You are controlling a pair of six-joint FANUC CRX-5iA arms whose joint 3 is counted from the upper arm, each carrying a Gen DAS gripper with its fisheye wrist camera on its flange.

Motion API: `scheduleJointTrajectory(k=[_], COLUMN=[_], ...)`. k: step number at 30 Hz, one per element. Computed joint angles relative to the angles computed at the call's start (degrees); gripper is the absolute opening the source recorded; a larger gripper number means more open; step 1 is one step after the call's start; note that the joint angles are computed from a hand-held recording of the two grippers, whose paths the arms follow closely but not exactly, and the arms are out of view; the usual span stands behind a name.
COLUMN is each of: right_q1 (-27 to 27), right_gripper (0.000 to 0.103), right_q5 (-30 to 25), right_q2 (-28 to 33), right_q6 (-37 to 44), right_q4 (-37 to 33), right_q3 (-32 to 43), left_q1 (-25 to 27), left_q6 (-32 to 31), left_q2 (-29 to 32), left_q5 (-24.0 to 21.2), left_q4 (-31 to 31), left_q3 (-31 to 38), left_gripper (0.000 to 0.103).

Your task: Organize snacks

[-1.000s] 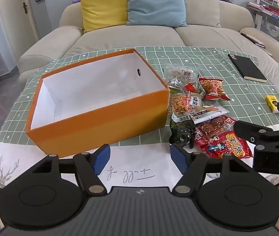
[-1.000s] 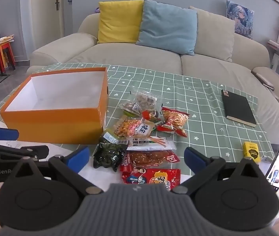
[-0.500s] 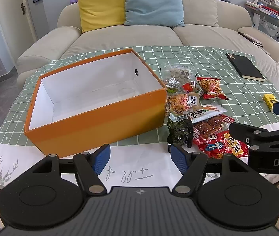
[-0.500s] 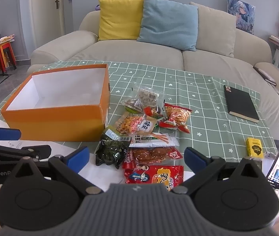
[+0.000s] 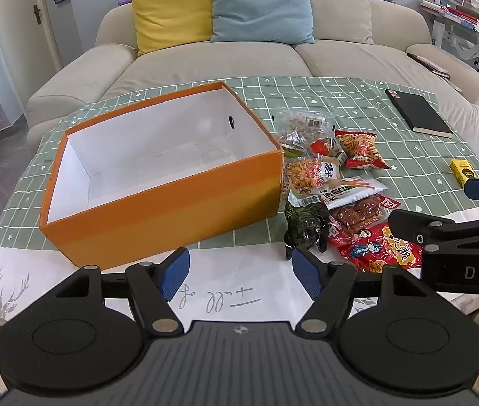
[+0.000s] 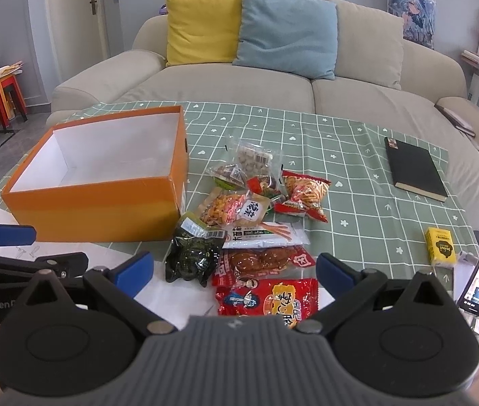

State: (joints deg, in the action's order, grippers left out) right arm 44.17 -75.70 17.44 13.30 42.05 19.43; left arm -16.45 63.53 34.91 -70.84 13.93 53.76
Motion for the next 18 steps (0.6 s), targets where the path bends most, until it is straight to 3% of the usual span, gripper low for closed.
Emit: scheduleJointTrajectory(k=[18], right_q1=[-0.4], right_gripper=[0.099], right_q5=[-0.6], right_q2=[0.2], right_q6=[-0.5], right_q4=[-1.6], right_q3=[0.8], left_q1=[-0.2], left_q6=[0.0], left_q2=[-0.6], left_q5=[0.3], left_q4=[0.0], left_q3=[-1.1], left_gripper=[0.082])
